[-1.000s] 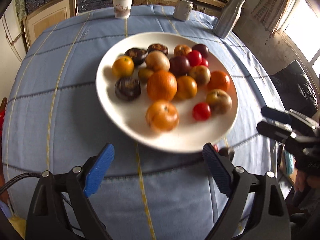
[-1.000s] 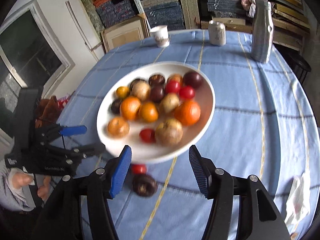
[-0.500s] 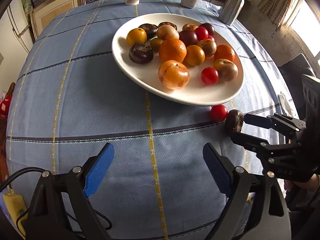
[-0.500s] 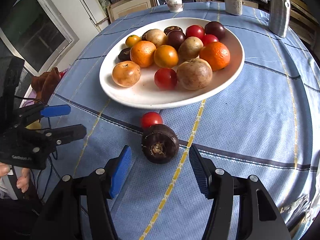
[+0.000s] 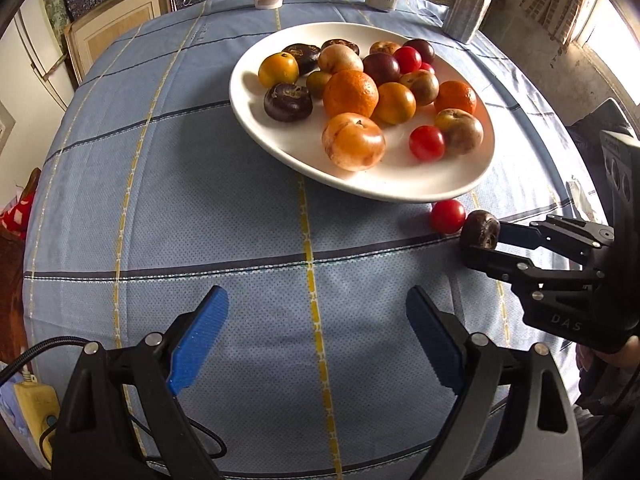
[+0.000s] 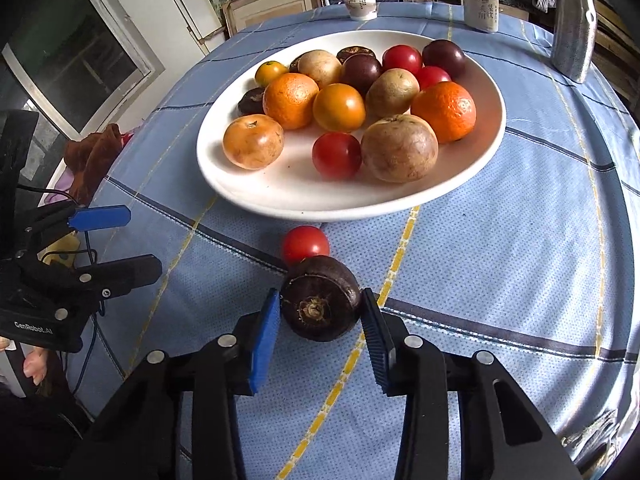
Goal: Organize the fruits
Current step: 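Grasp the dark mangosteen with the right tool while the left tool grasps the small red tomato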
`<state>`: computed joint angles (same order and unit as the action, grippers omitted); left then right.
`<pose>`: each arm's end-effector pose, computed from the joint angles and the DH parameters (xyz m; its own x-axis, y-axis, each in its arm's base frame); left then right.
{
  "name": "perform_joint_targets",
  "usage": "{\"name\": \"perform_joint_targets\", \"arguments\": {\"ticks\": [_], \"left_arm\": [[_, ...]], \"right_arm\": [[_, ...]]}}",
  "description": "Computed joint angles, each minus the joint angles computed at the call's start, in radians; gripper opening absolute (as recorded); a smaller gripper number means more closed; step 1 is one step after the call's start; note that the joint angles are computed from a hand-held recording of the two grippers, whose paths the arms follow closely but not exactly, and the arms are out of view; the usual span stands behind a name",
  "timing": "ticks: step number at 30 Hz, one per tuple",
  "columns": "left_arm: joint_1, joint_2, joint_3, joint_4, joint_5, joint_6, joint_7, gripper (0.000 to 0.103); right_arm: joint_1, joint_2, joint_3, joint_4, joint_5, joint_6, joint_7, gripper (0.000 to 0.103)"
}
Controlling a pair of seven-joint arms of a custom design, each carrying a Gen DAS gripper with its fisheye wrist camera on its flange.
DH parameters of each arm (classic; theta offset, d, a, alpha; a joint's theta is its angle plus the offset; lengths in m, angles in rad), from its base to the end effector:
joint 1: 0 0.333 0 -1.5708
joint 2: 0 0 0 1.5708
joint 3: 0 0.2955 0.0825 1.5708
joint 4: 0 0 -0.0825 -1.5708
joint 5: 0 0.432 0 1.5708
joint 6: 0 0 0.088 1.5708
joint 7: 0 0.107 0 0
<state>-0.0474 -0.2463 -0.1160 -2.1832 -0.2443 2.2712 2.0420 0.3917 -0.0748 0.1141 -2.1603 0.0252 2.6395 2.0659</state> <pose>0.5508 -0.0995 0.4895 -0.4932 -0.8692 0.0345 -0.8146 0.4475 -0.3689 0.5318 0.2947 0.4480 0.0588 -0.9634 -0.2615 -0.8872 0.0697 -0.4561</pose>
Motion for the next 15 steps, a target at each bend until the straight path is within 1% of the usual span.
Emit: {"name": "perform_joint_targets", "arguments": {"ticks": [6,10,13,15], "left_arm": [[-0.01,0.008,-0.006,0.005,-0.006,-0.001,0.002,0.088],[-0.03,0.027,-0.013,0.017,-0.037,-0.007,0.024,0.088],[-0.053,0.048,-0.019,0.034,-0.078,-0.024,0.054,0.089],[-0.066,0.055,-0.026,0.035,-0.095,-0.02,0.074,0.089]], "right_arm": [[-0.002,-0.07,0.0,-0.06,-0.022,0.008,0.035,0.041],[-0.011,-0.143,0.001,-0.12,-0.063,0.0,0.103,0.041],[-0.024,-0.207,0.005,-0.176,-0.099,-0.013,0.173,0.041],[-0.033,-0.257,0.007,-0.219,-0.118,-0.024,0.224,0.041]]}}
